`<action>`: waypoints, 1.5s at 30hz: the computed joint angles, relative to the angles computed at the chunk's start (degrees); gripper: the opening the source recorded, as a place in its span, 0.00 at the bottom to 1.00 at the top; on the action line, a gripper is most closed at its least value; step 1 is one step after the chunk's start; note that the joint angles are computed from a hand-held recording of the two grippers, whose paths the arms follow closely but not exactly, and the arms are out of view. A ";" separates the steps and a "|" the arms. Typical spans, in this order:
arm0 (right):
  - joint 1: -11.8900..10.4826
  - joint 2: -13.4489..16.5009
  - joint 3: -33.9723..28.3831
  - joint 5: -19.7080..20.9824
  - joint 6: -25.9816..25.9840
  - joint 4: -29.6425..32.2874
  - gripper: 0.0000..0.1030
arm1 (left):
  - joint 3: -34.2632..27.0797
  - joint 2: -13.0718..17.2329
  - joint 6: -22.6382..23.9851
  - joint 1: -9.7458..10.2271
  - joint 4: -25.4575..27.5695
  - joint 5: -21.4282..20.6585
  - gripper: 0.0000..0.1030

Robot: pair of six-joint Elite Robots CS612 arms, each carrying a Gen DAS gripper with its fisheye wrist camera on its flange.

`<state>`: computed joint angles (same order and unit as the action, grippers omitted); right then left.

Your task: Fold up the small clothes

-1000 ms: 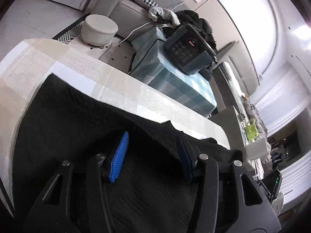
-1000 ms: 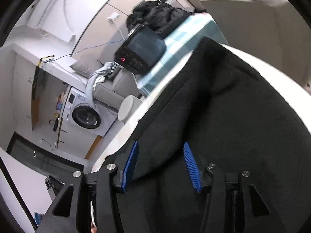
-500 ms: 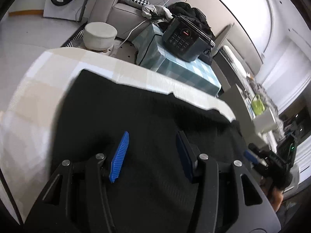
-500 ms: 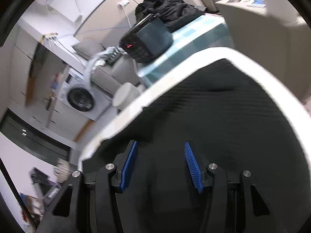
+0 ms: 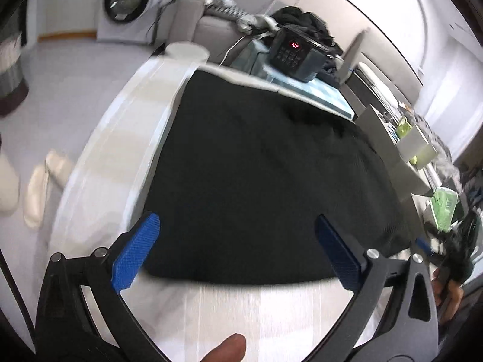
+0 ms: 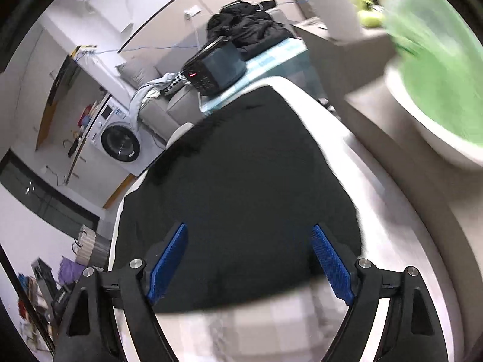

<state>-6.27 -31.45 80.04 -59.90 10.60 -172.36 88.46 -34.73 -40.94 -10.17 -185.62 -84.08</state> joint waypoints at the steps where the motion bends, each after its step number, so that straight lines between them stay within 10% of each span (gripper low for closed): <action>1: -0.45 -0.18 1.07 0.56 0.23 -0.55 0.83 | 1.24 -0.18 -1.93 -0.10 -1.20 -0.51 0.99; 15: -1.67 2.55 0.53 6.71 6.85 -0.73 0.80 | 3.79 2.83 -16.52 1.38 -9.13 -11.25 0.76; 19: -1.40 3.14 -0.19 5.45 11.05 -2.80 0.76 | 2.32 3.96 -20.08 1.87 -9.47 -9.35 0.42; 20: -1.23 3.22 -0.44 4.69 12.07 -3.06 0.73 | 2.12 3.91 -19.95 1.78 -8.23 -8.31 0.23; 23: -0.83 3.53 -1.31 2.75 13.22 -1.03 0.24 | 2.21 4.15 -19.63 1.43 -8.43 -6.04 0.15; 27: -1.37 3.10 0.74 4.31 11.76 -4.17 0.12 | 4.98 3.02 -15.37 -0.07 -10.88 -3.21 0.13; 45: -6.43 -6.74 20.58 10.03 -4.79 -3.13 0.14 | 25.45 -5.37 -10.88 -7.26 -19.02 1.96 0.20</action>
<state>-12.70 -38.19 100.62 -49.87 5.80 -175.49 113.91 -40.10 -51.83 -17.42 -204.65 -82.13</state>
